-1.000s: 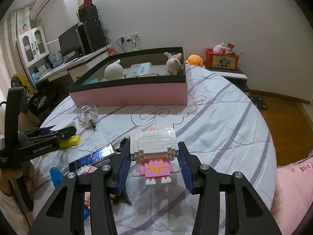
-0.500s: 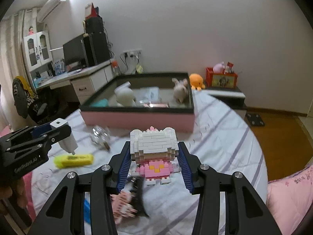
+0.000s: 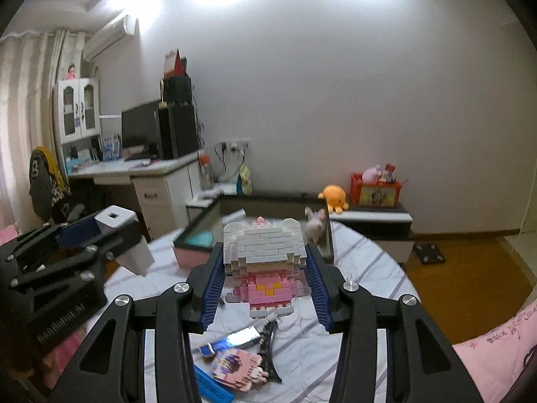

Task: Organize rigid objects
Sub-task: 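Carry the white charger and block figure into the pink box and release both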

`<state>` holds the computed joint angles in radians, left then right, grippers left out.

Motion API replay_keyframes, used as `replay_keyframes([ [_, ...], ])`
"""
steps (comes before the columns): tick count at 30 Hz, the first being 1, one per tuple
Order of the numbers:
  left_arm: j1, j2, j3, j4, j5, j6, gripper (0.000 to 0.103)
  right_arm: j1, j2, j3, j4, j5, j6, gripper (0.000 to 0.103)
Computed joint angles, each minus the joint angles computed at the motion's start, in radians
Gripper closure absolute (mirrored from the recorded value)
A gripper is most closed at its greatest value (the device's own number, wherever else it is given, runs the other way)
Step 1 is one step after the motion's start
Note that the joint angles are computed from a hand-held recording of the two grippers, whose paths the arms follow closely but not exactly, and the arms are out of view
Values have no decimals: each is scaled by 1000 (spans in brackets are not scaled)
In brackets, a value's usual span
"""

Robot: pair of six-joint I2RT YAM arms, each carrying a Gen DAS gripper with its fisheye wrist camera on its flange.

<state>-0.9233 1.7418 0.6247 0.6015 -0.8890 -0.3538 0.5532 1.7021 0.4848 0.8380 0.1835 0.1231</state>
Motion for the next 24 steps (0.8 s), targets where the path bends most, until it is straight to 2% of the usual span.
replay_keyframes([
  [12,-53,-54,-8,54,-100,80,62,48,-85,-32,32,69,-30,55],
  [24,-32,-55,1,112,-143,155,62,62,-46,45,26,70,-68,55],
])
